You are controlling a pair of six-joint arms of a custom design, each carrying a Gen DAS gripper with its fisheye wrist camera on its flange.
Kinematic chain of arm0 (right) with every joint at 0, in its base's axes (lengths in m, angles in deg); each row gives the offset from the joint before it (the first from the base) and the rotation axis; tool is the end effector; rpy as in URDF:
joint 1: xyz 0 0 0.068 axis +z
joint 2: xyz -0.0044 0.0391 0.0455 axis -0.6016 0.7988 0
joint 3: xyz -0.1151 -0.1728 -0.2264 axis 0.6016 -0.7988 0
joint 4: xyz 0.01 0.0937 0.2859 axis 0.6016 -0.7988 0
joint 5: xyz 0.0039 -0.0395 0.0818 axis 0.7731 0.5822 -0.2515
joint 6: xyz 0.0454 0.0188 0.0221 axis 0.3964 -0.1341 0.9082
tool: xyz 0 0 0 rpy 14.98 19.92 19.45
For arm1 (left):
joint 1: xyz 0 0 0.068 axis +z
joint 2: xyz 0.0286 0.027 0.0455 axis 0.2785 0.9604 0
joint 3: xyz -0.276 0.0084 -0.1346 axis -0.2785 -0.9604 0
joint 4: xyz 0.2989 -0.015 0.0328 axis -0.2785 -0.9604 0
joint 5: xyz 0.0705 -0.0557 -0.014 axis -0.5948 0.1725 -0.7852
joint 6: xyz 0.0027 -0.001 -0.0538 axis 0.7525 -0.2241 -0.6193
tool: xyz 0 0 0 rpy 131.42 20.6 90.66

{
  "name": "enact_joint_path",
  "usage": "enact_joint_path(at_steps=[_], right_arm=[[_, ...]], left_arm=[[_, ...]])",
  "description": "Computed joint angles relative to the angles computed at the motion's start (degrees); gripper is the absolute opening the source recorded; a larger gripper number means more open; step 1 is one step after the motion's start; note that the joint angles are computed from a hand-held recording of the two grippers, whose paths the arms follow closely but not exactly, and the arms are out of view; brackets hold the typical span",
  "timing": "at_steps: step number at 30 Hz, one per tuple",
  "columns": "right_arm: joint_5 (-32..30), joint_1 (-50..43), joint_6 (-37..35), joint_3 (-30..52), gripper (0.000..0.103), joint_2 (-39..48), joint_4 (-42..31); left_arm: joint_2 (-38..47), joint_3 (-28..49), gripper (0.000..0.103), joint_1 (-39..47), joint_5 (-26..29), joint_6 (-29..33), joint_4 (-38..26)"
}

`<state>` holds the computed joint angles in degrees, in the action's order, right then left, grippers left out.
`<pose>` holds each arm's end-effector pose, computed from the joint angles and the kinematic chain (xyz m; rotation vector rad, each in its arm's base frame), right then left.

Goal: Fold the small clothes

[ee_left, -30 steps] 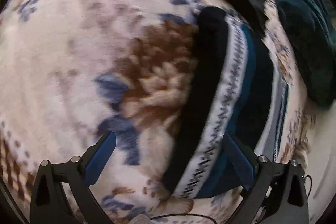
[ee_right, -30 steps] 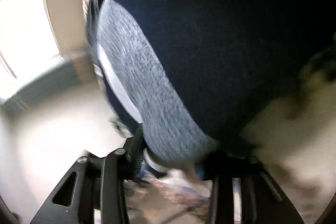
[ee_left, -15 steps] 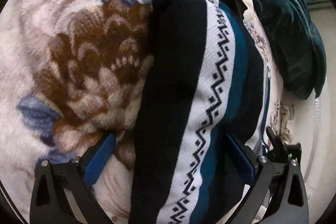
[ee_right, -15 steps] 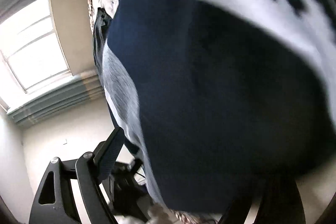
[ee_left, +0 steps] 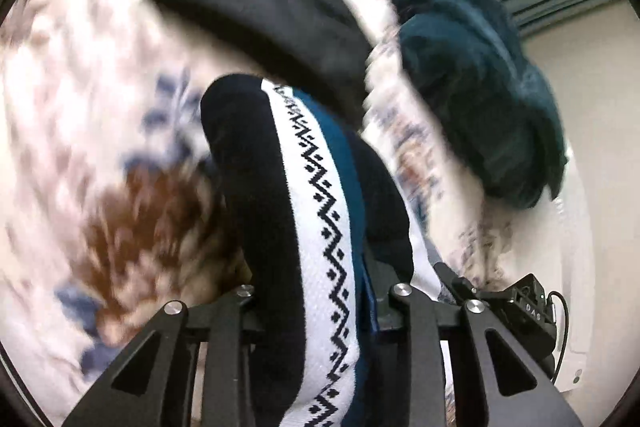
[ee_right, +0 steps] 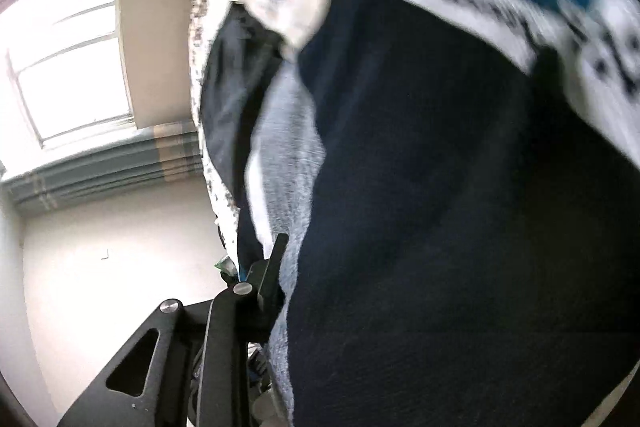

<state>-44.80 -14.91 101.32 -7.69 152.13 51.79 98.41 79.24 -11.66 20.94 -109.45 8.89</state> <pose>0.1938 0.0946 0.0575 1.0191 2.2851 1.4115 0.2441 -0.1434 0.2528 -0.2244 2.6015 -0.9821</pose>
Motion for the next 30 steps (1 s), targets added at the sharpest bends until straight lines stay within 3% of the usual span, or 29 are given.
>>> enact_joint_path(at_steps=[1,4,6,8,14,18,22,26,30], right_arm=[[0.15,-0.24,-1.19,0.84,0.03,-5.24,-5.61],[-9.12,-12.33,-11.07,4.46,0.029,-21.63,-27.44],[-9.58,-13.79,-13.34,12.13,0.029,-24.37,-36.46],[-8.52,-13.46,-14.37,17.8,0.029,-24.05,-40.18],[-4.68,-11.7,-15.97,44.16,0.029,-5.66,-41.88],[-1.91,-10.24,-17.14,61.68,0.029,8.74,-42.56],[-0.53,-8.32,-16.84,73.45,0.029,22.25,-43.99],[-0.29,-5.03,-15.94,79.66,0.03,31.4,-47.94],[-1.84,-3.82,-13.8,76.88,0.047,32.68,-46.89]], left_arm=[[0.75,2.68,0.026,1.32,0.94,1.17,-0.67],[5.51,12.05,0.026,5.21,3.68,5.34,-2.91],[10.32,19.12,0.026,7.46,5.43,7.91,-4.28],[16.19,27.66,0.026,10.18,7.18,11.21,-6.26],[37.86,55.63,0.027,17.91,11.2,21.13,-13.79],[52.65,71.04,0.027,20.81,10.39,27.43,-21.31],[61.66,74.91,0.027,23.45,8.9,31.8,-27.48],[60.8,66.88,0.032,25.69,10.31,34.54,-25.01],[56.5,61.84,0.038,26.0,9.55,34.55,-24.01]])
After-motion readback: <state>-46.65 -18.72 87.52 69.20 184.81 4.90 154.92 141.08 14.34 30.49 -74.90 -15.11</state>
